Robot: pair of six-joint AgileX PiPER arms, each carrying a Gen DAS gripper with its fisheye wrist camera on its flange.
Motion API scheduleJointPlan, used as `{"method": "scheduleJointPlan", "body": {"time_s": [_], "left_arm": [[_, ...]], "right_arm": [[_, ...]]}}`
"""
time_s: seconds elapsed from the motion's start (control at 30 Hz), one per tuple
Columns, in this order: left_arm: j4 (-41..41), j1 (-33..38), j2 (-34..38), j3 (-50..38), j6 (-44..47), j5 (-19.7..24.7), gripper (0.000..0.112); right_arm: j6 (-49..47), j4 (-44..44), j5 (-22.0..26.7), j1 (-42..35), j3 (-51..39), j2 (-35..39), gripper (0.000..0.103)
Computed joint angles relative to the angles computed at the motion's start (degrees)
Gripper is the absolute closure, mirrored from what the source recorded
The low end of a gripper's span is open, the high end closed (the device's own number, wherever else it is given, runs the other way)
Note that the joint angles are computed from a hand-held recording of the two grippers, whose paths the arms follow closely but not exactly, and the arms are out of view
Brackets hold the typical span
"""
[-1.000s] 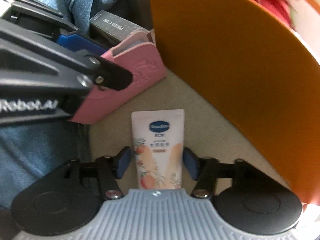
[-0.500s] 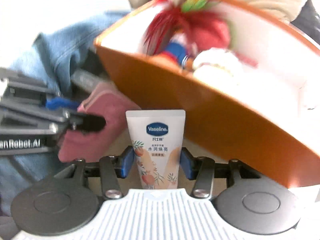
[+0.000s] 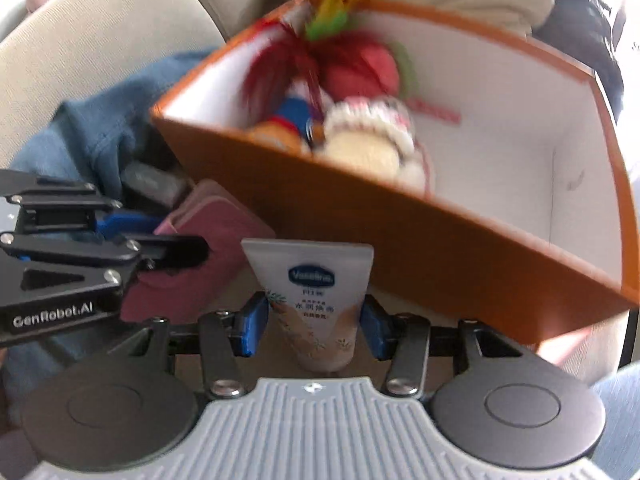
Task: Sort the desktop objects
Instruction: 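Lift the pink card and lotion tube with both tools toward the orange box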
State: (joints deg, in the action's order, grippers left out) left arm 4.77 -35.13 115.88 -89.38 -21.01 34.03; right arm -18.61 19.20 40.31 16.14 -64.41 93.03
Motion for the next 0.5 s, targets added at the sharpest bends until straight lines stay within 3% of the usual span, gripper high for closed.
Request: {"method": "scheduleJointPlan", "body": {"time_s": [0.13, 0.2, 0.5], "left_arm": [[1.0, -0.2, -0.8, 2.5, -2.5, 2.9, 0.091], [0.0, 0.3, -2.2, 5.1, -2.4, 1.0, 0.091], [0.8, -0.2, -3.4, 6.0, -4.2, 1.4, 0.091]], "right_arm": [[1.2, -0.8, 1.3, -0.7, 1.3, -1.0, 0.052], [1.5, -0.9, 1.8, -1.2, 1.8, -1.0, 0.052], [0.5, 0.6, 2.0, -2.3, 2.6, -0.9, 0.055]]}}
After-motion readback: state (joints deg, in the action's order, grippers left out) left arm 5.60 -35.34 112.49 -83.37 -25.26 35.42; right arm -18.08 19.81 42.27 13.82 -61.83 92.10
